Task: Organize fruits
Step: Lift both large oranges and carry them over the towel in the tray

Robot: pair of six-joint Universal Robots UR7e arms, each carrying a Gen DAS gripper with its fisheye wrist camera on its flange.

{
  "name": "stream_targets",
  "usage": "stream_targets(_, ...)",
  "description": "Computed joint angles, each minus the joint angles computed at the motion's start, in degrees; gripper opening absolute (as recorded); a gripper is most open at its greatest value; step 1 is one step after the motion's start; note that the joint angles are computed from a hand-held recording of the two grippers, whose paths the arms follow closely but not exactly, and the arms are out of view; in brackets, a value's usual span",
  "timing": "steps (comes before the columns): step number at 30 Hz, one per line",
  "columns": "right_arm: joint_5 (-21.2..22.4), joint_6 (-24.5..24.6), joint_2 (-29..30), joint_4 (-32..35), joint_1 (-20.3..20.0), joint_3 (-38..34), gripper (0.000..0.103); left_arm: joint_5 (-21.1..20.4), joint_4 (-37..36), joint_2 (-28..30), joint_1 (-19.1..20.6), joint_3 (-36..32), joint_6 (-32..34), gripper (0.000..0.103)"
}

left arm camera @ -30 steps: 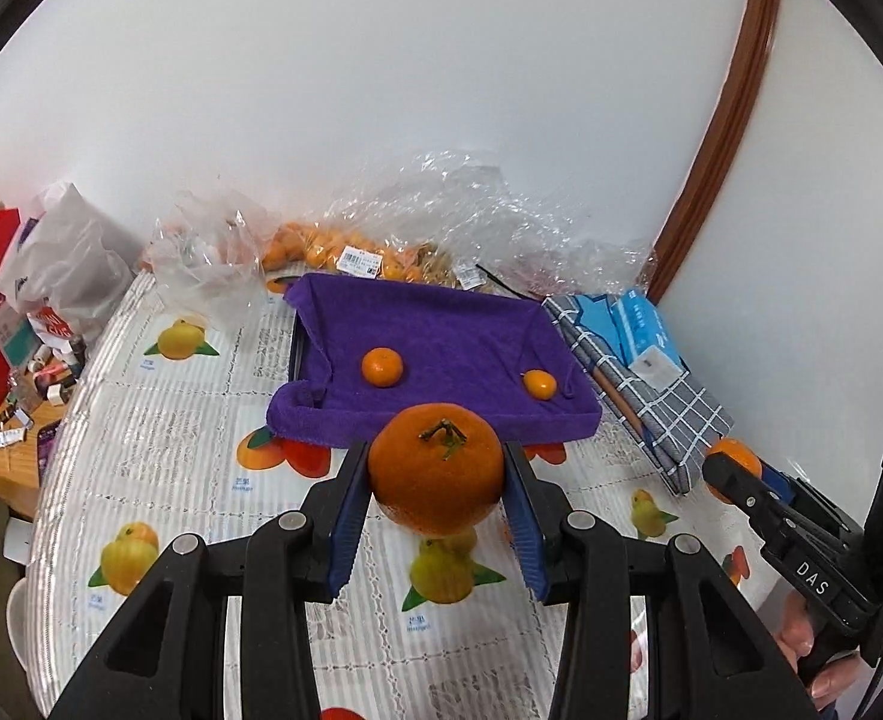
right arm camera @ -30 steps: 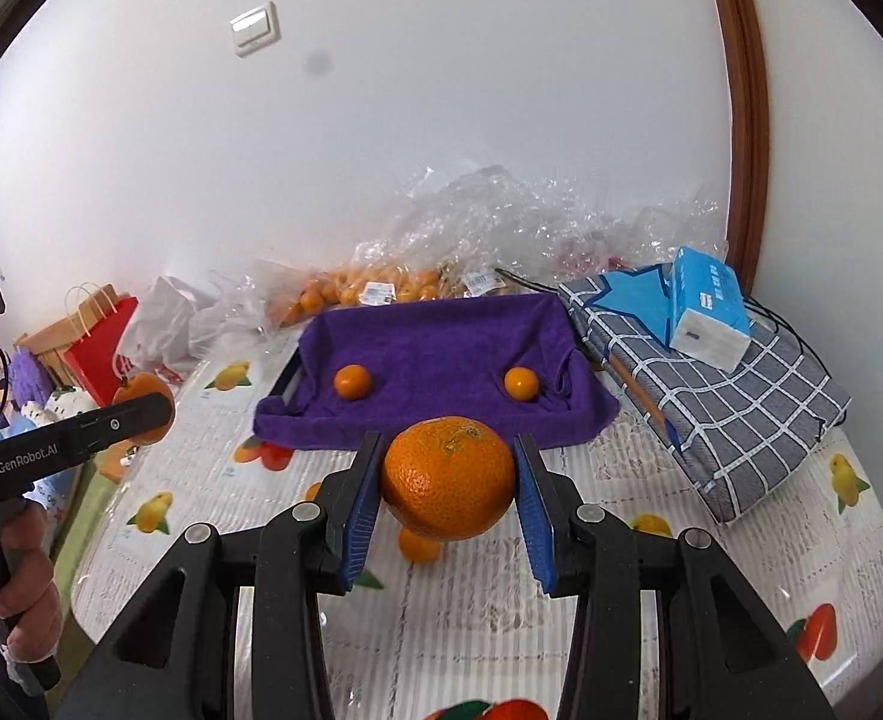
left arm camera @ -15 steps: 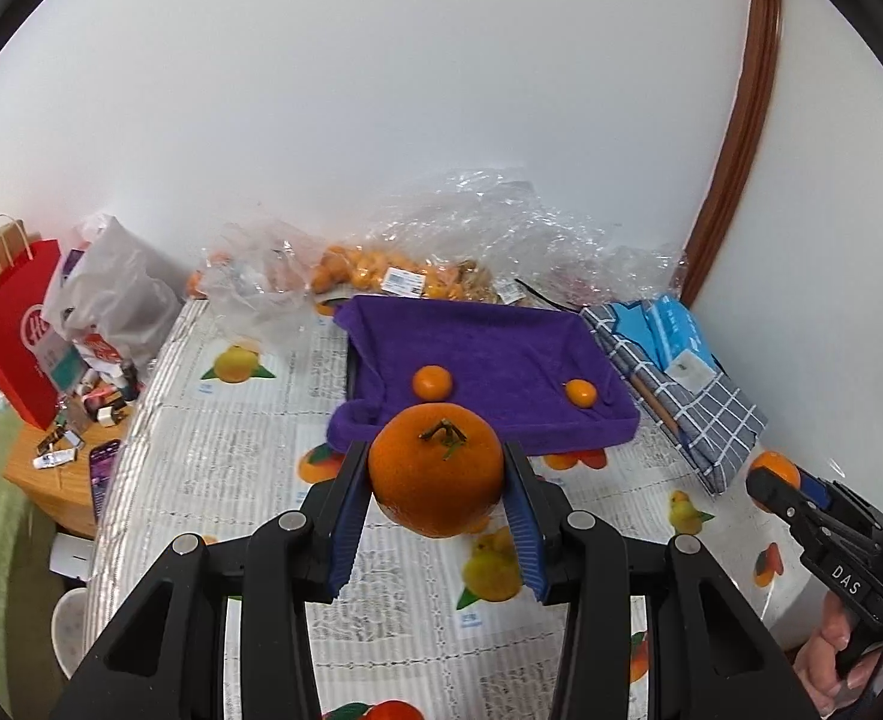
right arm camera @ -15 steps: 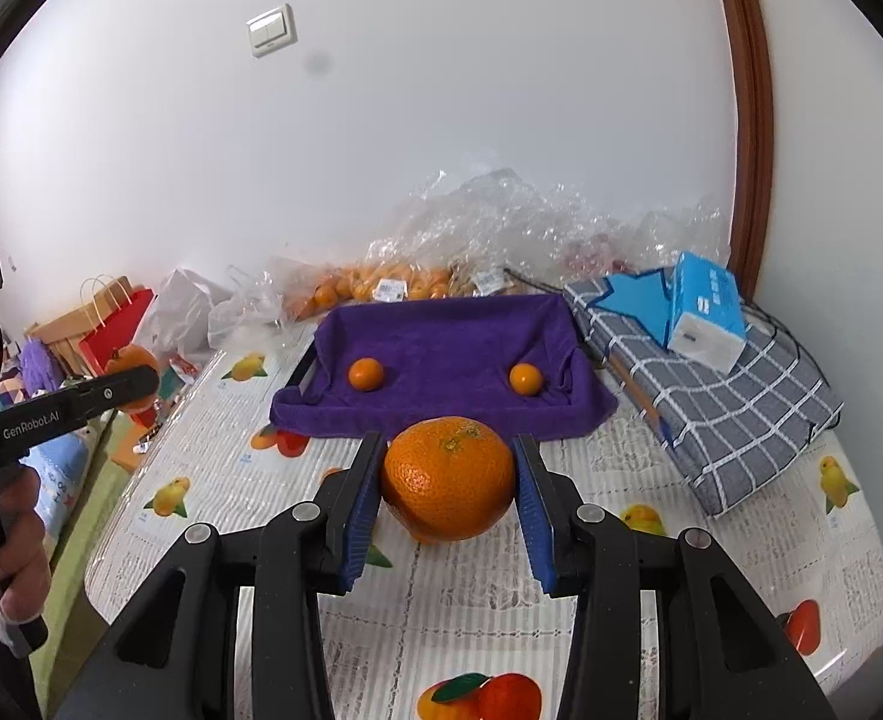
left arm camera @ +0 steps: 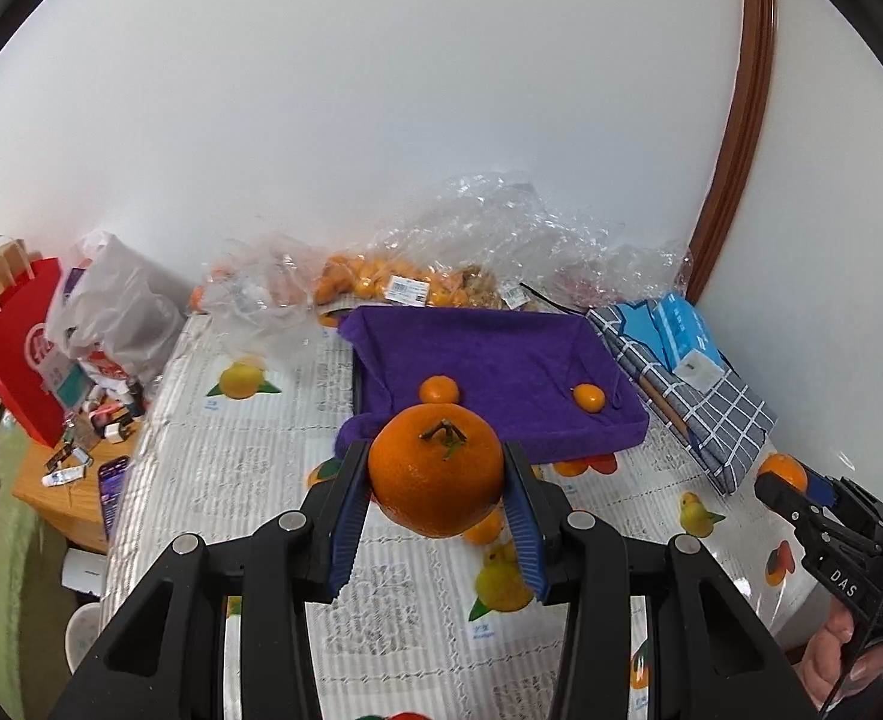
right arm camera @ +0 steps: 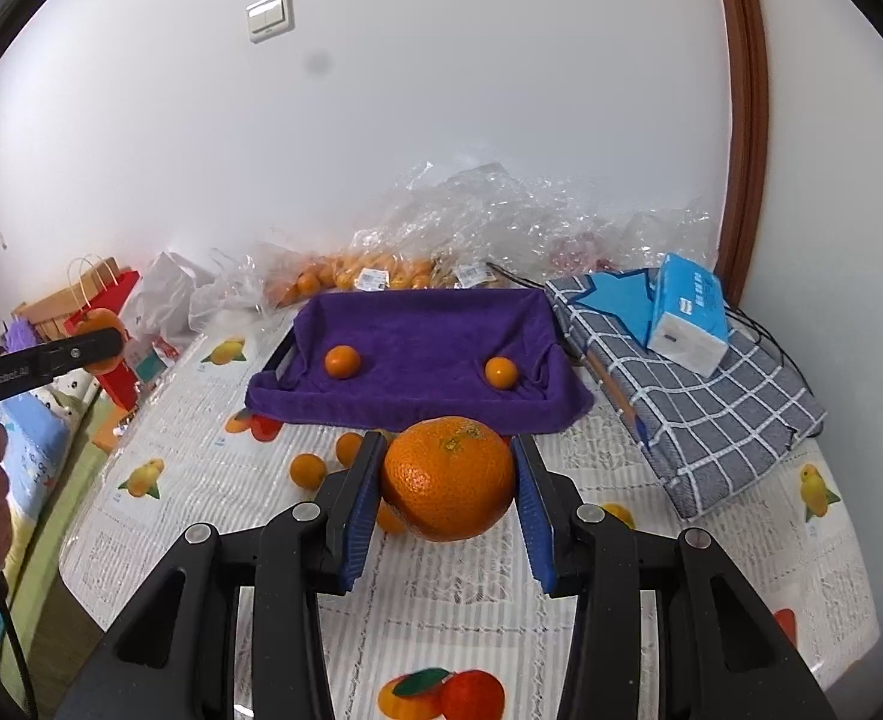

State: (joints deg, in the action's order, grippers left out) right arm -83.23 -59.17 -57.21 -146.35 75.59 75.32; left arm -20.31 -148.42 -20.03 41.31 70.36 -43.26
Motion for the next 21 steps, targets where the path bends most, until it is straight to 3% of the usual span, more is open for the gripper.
stream_targets(9, 1.8, 0.6, 4.7, 1.0, 1.1, -5.1, 0.042, -3.6, -11.8, 5.3, 3.2, -8.2, 15.0, 0.041)
stream_targets(14, 1.0, 1.7, 9.3, 0.9, 1.6, -10.7, 0.042, -4.9, -16.1, 6.9, 5.2, -10.7, 18.8, 0.041)
stream_targets(21, -2.9, 4.0, 18.9, 2.5, 2.2, -22.9, 0.042, -6.5, -14.7, 8.7, 9.8, -14.9, 19.5, 0.041)
